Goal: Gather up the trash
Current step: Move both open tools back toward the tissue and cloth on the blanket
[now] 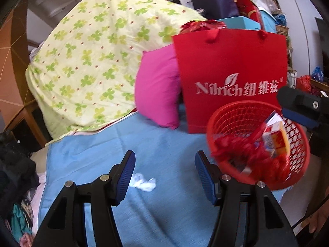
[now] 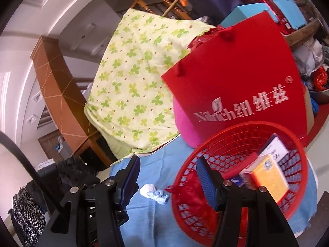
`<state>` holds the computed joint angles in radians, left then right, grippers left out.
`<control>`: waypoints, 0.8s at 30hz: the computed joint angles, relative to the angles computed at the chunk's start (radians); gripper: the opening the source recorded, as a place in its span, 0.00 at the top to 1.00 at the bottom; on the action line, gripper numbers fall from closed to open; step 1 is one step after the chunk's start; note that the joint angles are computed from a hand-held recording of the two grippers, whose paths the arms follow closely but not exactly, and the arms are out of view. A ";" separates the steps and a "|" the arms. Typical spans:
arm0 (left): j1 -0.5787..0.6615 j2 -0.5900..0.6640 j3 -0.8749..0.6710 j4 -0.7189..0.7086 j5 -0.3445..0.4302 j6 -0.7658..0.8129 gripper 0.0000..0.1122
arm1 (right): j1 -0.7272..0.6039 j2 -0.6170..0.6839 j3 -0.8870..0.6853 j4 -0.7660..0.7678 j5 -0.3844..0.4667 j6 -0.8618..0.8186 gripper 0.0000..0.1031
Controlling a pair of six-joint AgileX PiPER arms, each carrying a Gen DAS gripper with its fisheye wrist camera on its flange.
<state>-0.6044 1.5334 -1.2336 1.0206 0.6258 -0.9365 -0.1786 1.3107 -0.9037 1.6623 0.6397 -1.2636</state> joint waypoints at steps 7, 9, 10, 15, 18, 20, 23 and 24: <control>0.129 -0.072 0.141 -0.015 -0.075 -0.032 0.45 | 0.217 0.016 -0.016 0.014 -0.155 -0.080 0.41; 0.180 -0.091 0.182 -0.031 -0.113 -0.035 0.45 | 0.278 0.038 -0.028 0.012 -0.193 -0.099 0.41; 0.206 -0.104 0.209 -0.034 -0.134 -0.044 0.45 | 0.305 0.052 -0.037 0.003 -0.212 -0.098 0.41; 0.376 -0.110 0.296 -0.078 -0.245 -0.044 0.45 | 0.409 0.152 -0.112 -0.137 -0.292 0.006 0.41; 0.466 -0.081 0.310 -0.144 -0.283 0.003 0.45 | 0.457 0.237 -0.199 -0.380 -0.328 0.223 0.41; 0.526 -0.060 0.302 -0.243 -0.308 0.099 0.45 | 0.486 0.329 -0.287 -0.580 -0.329 0.397 0.41; 0.579 -0.040 0.293 -0.371 -0.323 0.223 0.45 | 0.506 0.448 -0.412 -0.855 -0.290 0.661 0.40; 0.595 -0.033 0.286 -0.412 -0.327 0.262 0.45 | 0.505 0.489 -0.454 -0.891 -0.273 0.696 0.40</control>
